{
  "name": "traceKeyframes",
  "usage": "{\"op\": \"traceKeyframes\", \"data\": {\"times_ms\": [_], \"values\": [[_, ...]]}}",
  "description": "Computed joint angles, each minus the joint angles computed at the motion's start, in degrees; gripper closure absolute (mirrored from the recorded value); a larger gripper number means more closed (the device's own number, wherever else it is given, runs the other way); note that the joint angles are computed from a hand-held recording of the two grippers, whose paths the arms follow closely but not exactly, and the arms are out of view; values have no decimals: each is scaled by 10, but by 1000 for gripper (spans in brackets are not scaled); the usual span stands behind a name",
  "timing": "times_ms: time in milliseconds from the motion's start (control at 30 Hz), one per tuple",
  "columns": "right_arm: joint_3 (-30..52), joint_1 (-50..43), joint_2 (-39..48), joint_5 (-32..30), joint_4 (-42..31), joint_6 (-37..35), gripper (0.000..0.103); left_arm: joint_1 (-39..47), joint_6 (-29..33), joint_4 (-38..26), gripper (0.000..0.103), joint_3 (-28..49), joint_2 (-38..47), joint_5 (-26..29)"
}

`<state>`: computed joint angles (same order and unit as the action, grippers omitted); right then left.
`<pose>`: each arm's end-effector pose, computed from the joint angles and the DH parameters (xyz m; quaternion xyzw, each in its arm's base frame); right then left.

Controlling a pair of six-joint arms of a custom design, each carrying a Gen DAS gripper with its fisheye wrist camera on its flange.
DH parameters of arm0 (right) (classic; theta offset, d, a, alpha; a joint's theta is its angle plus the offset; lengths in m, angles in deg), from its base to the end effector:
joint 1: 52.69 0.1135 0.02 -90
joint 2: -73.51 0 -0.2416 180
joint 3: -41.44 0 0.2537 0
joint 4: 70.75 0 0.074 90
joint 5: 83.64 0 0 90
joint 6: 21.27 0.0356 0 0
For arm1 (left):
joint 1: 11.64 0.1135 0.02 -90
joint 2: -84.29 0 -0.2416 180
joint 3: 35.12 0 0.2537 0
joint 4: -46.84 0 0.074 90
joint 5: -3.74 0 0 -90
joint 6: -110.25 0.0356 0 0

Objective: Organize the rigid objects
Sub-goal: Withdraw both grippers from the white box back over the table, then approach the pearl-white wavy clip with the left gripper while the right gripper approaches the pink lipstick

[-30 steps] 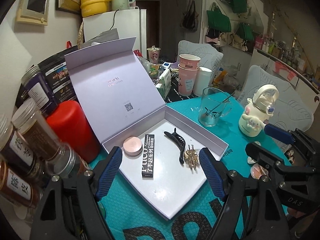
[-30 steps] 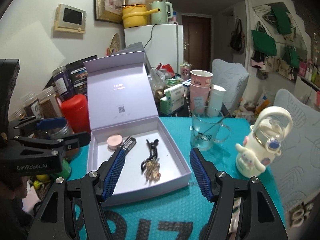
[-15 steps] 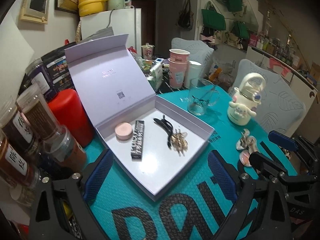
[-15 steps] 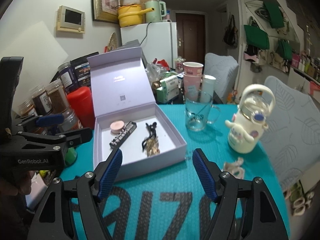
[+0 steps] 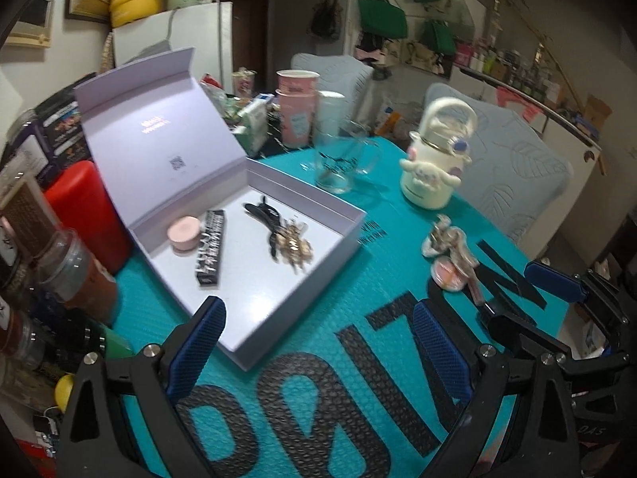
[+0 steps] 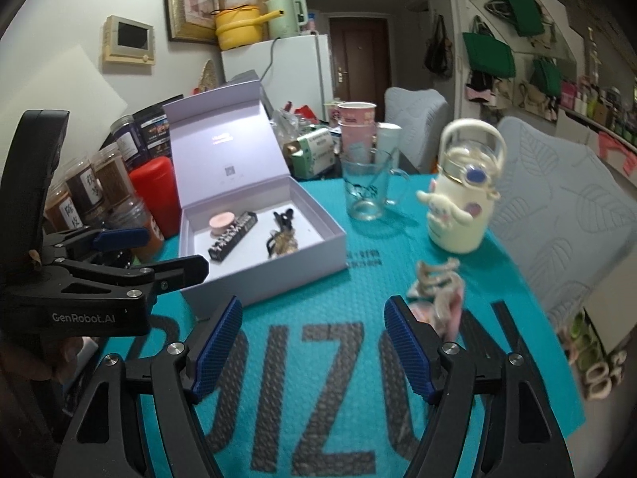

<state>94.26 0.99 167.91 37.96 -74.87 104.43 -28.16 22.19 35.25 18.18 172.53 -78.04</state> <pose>0.1934 0.2316 0.1114 -0.0379 0.8963 0.0759 0.4353 0.2820 -0.0890 0.1304 0.1748 0.9103 -0.1129 0.3579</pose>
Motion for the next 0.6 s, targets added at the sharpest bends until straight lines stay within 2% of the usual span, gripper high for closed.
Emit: {"op": "traceKeyframes", "data": {"times_ms": [167,300,600], "values": [[-37,3,-24,6,-3,14,28,-22,-1,-8,6,15,35,13],[-69,-6,-46,-1,5,19,28,-49,-7,-6,6,27,61,1],[-139,-51,-89,-23,49,7,28,-92,-35,-16,6,90,132,-2]]}}
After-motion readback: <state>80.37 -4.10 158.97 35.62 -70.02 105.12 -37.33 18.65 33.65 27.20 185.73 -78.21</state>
